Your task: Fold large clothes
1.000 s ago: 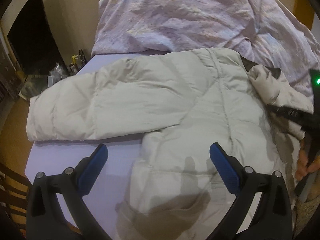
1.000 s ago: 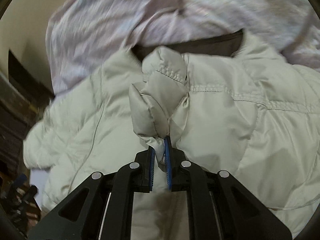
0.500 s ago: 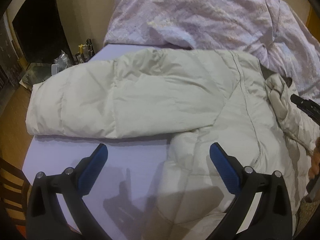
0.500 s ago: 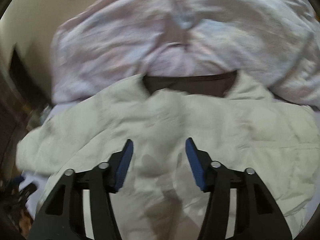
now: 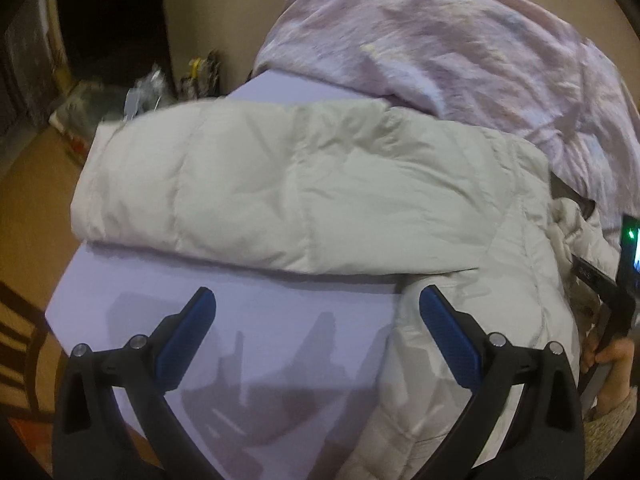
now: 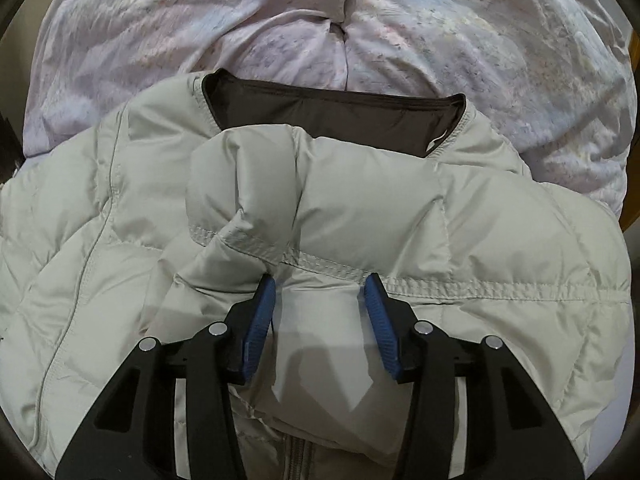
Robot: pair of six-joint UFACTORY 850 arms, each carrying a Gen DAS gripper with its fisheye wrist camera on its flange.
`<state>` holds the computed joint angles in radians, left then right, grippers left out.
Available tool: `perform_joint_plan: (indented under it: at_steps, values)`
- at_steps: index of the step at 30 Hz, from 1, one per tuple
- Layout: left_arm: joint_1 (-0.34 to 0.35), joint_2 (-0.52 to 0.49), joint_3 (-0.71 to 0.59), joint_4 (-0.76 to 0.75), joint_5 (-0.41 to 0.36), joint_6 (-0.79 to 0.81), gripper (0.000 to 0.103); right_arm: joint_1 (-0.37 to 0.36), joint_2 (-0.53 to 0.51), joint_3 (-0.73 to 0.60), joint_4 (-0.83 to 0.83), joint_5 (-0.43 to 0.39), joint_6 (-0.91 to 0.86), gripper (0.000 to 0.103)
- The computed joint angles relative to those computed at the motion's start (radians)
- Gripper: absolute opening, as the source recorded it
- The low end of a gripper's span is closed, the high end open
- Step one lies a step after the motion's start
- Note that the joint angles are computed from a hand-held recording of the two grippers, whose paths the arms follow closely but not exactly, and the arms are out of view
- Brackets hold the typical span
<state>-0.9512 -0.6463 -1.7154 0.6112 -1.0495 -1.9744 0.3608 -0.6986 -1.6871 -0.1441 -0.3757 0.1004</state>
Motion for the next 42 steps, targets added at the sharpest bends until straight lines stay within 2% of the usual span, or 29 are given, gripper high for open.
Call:
perform_joint_plan:
  at_steps: [2, 4, 9, 13, 19, 24, 28, 30, 32, 33, 35, 38, 42]
  values:
    - [0.009, 0.037, 0.057, -0.022, 0.038, -0.043, 0.094, -0.007, -0.001, -0.002, 0.05, -0.002, -0.042, 0.05]
    - [0.018, 0.082, 0.128, -0.037, 0.087, -0.101, 0.091, -0.01, -0.006, -0.006, 0.086, -0.004, -0.071, 0.05]
    - [0.025, 0.198, 0.299, 0.005, 0.156, -0.311, 0.091, -0.022, 0.003, 0.002, 0.173, -0.012, -0.146, 0.05]
    - [0.039, 0.26, 0.4, 0.03, 0.211, -0.444, 0.078, -0.03, 0.007, 0.006, 0.216, -0.017, -0.194, 0.05]
    - [0.064, 0.291, 0.47, 0.054, 0.268, -0.561, 0.068, -0.038, 0.017, 0.016, 0.227, -0.019, -0.229, 0.05]
    - [0.079, 0.319, 0.536, 0.164, 0.34, -0.734, 0.062, -0.032, 0.023, 0.031, 0.232, -0.006, -0.23, 0.05]
    - [0.078, 0.329, 0.567, 0.271, 0.345, -0.89, 0.06, -0.024, 0.048, 0.072, 0.226, 0.022, -0.223, 0.05]
    - [0.079, 0.341, 0.597, 0.345, 0.368, -1.0, 0.051, -0.021, 0.054, 0.085, 0.22, 0.033, -0.216, 0.05]
    - [0.078, 0.348, 0.615, 0.384, 0.369, -1.063, 0.034, -0.018, 0.063, 0.1, 0.213, 0.043, -0.205, 0.05]
    - [0.079, 0.352, 0.624, 0.404, 0.375, -1.086, 0.03, -0.018, 0.064, 0.102, 0.211, 0.046, -0.205, 0.05]
    - [0.079, 0.356, 0.626, 0.404, 0.367, -1.081, 0.016, -0.017, 0.067, 0.11, 0.207, 0.054, -0.205, 0.05]
    - [0.083, 0.351, 0.598, 0.363, 0.339, -0.994, 0.009, -0.015, 0.073, 0.119, 0.204, 0.058, -0.203, 0.05]
    - [0.085, 0.33, 0.508, 0.275, 0.25, -0.807, 0.007, -0.012, 0.074, 0.119, 0.177, 0.055, -0.187, 0.05]
